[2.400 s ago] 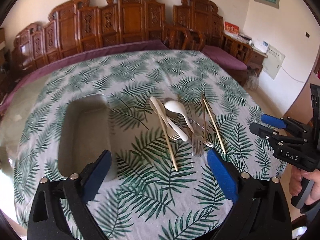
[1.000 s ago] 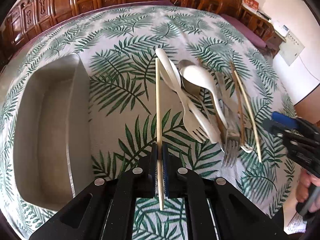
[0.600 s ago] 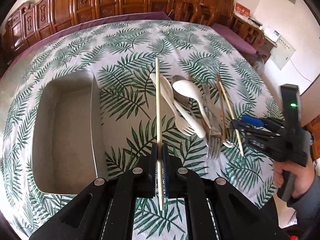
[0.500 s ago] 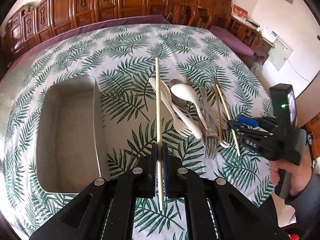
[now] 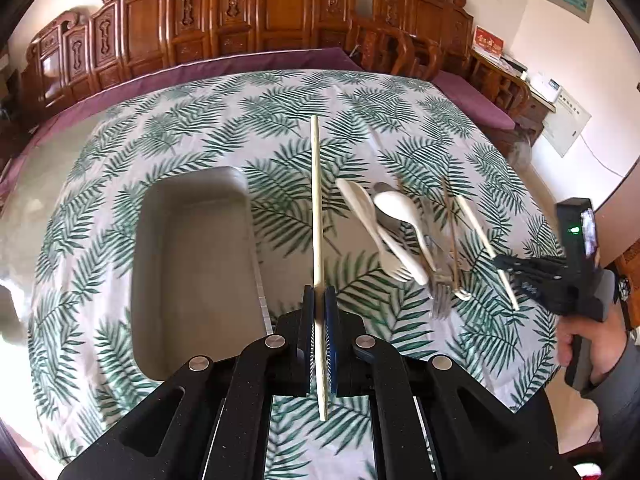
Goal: Organize utensils
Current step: 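Lift the chopstick with the left tool while the right tool grasps another chopstick, then lower both chopsticks into the grey tray and open both tools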
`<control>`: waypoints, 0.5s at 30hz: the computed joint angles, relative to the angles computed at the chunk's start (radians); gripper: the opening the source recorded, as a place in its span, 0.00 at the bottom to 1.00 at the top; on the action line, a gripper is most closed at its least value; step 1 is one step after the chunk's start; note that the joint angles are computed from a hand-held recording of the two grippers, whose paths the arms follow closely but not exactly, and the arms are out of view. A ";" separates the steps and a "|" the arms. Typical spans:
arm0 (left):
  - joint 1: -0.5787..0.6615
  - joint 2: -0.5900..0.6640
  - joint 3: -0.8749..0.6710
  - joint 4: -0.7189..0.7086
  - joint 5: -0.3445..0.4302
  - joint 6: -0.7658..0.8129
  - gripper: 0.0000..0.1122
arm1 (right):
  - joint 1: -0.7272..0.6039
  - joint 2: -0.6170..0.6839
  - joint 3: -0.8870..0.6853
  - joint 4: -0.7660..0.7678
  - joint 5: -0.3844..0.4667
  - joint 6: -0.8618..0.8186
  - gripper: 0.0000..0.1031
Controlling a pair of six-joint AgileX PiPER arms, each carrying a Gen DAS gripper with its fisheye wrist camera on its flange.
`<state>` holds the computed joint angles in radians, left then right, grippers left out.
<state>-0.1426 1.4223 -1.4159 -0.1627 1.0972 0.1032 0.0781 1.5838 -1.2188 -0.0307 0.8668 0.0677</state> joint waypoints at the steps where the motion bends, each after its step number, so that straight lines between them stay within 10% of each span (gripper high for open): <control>1: 0.011 0.000 -0.001 -0.002 0.002 0.009 0.04 | -0.006 -0.015 0.003 0.007 -0.002 -0.002 0.06; 15: 0.213 0.086 -0.015 -0.064 0.004 0.155 0.04 | 0.146 -0.089 -0.148 0.114 0.065 -0.007 0.06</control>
